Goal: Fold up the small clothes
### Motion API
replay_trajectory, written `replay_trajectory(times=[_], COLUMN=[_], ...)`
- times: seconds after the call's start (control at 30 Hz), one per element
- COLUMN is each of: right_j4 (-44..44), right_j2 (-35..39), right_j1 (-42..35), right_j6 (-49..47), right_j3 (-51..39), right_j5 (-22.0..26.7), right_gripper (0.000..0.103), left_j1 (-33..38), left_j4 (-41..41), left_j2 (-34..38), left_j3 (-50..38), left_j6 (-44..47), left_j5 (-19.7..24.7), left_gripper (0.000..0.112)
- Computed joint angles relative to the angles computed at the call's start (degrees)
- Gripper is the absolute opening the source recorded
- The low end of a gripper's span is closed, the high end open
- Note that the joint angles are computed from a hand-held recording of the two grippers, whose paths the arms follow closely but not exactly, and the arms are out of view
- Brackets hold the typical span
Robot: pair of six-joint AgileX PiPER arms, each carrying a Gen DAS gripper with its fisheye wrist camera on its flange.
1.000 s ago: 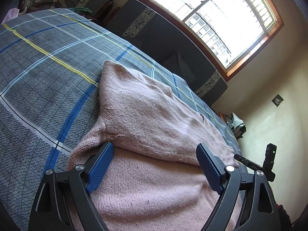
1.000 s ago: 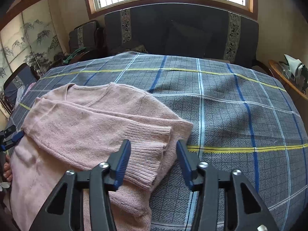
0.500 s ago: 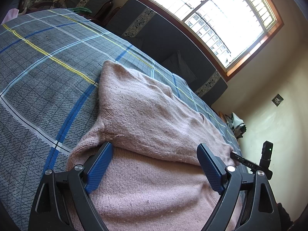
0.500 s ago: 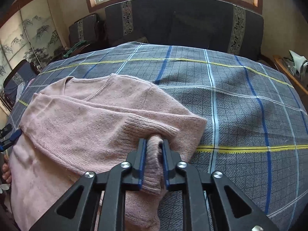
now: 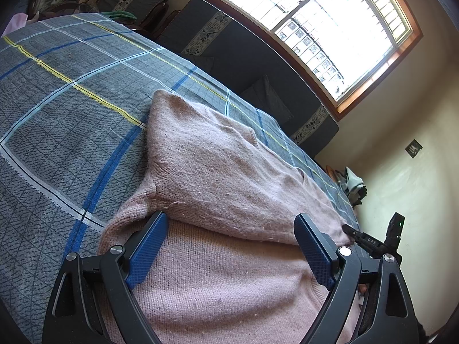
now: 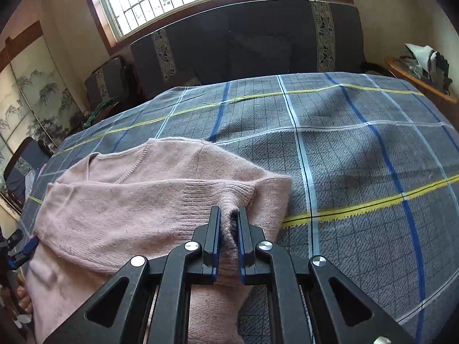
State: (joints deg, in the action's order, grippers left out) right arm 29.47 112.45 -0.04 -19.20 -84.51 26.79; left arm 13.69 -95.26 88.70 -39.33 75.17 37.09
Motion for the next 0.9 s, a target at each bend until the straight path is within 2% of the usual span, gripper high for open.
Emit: replay_trajectory(times=[0.17, 0.23, 0.3, 0.4, 0.5, 0.57, 0.63, 0.67, 0.7, 0.73, 0.77, 0.8, 0.9], right_j4=[-1.0, 0.3, -2.2, 4.9, 0.8, 6.6, 18.1, 21.5, 22.7, 21.5, 18.1, 14.6, 9.6], right_j2=[0.2, -2.4, -6.3, -12.5, -15.3, -20.4, -28.7, -33.4, -38.3, -43.4, -48.6, -54.0, -66.5], right_j1=[-0.5, -0.5, -0.3, -0.6, 0.9, 0.4, -1.0, -1.6, -1.8, -1.6, -1.4, -1.8, -8.9], right_j6=[1.9, 0.5, 3.0, -4.1, -2.5, -6.4, -15.8, -19.0, -20.4, -19.5, -16.2, -13.4, -11.8], right_j3=[-1.3, 1.4, 5.4, 12.5, 16.2, 22.9, 31.6, 36.1, 40.3, 44.3, 47.6, 50.7, 56.8], right_j5=[2.3, 0.1, -2.9, -3.4, 0.8, 0.8, 1.9, 3.2, 4.4, 4.7, 5.1, 6.8, 16.6], right_gripper=[0.018, 0.020, 0.026, 0.026, 0.026, 0.027, 0.028, 0.038, 0.059, 0.070, 0.081, 0.081, 0.081], left_j1=[-0.1, -0.1, -0.1, -0.1, -0.1, -0.2, -0.2, 0.2, 0.7, 2.1, 4.6, 7.5, 15.9], left_j4=[-0.1, -0.1, -0.1, -0.1, -0.2, -0.2, 0.0, 2.0, 6.0, 11.1, 14.4, 15.6, 21.9], left_j2=[0.0, -0.1, -0.1, -0.1, -0.1, -0.1, 0.0, 0.2, 0.0, -0.4, -0.6, -1.6, -10.0], left_j3=[0.0, 0.1, 0.1, 0.1, 0.1, 0.1, 0.0, -0.5, -1.2, -2.0, -2.2, -1.1, 3.8], left_j6=[0.0, 0.1, 0.1, 0.1, 0.2, 0.1, 0.2, -0.9, -3.9, -8.2, -11.6, -13.1, -15.6], left_j5=[-0.1, -0.1, -0.1, -0.1, 0.0, -0.2, 0.2, 1.2, 2.5, 5.8, 11.3, 16.9, 26.2], left_gripper=[0.090, 0.090, 0.090, 0.090, 0.090, 0.090, 0.092, 0.092, 0.092, 0.092, 0.092, 0.092, 0.092])
